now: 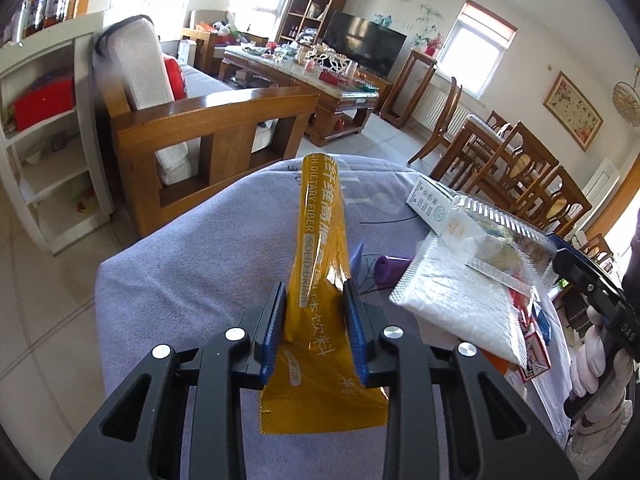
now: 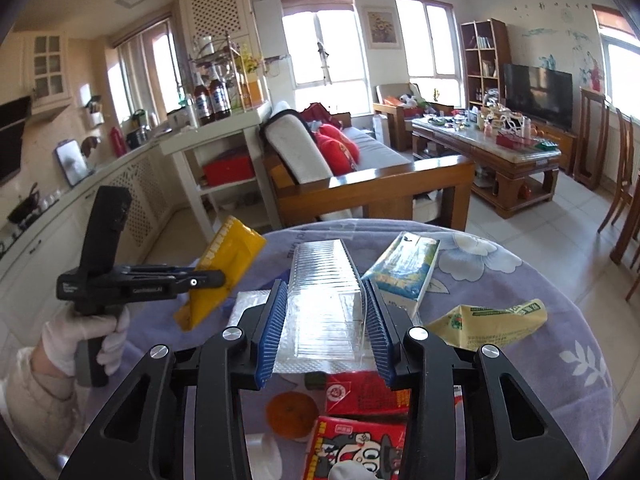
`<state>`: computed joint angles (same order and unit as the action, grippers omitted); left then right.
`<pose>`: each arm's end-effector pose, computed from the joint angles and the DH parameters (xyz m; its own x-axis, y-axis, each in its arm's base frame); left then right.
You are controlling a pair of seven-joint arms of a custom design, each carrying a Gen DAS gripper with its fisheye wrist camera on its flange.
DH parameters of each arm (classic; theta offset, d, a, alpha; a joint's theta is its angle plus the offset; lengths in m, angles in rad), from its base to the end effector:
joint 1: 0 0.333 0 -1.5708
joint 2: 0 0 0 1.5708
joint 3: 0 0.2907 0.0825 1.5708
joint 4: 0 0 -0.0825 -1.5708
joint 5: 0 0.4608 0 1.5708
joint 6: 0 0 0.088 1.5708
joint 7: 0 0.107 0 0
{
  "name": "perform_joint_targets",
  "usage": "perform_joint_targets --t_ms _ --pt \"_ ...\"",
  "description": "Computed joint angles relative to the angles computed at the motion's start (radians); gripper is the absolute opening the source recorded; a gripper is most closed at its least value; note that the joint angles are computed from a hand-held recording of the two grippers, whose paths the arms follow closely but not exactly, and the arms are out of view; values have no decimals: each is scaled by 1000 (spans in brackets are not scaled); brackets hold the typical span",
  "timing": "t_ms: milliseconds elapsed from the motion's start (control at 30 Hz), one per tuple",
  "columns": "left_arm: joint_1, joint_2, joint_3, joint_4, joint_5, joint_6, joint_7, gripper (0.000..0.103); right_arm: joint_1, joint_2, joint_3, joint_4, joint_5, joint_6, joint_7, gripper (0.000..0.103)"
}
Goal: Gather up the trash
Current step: 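Carry the yellow wrapper and clear container with both grippers over the black bin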
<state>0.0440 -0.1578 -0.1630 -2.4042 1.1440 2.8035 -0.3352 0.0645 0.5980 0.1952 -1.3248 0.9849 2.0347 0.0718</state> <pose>0.5519 -0.1087 0.3410 0.5787 -0.7556 0.3069 -0.4476 -0.6088 -0.6550 0.7708 0.2202 0.3845 0.9687 -0.1827 -0.1682 -0.2391 -0.5032 -0.8304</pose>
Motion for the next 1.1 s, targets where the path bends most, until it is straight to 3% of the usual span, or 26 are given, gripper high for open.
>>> perform_joint_targets --t_ms 200,433,833,967,1100 --pt "-9 -49 -29 -11 76 -1 -43 30 -59 -122 -9 -136 94 -49 -62 39" --pt "-60 -20 -73 63 145 -24 -46 30 -105 -230 -77 -251 177 -97 -109 39" --pt "-218 279 -42 411 234 36 60 30 -230 -278 -193 -304 234 -137 -156 39" --pt "-283 413 -18 563 211 75 146 30 -287 -255 -215 -280 247 -131 -159 39" --pt "-325 562 -12 732 113 124 294 30 -348 -207 -229 -231 240 -129 -137 39"
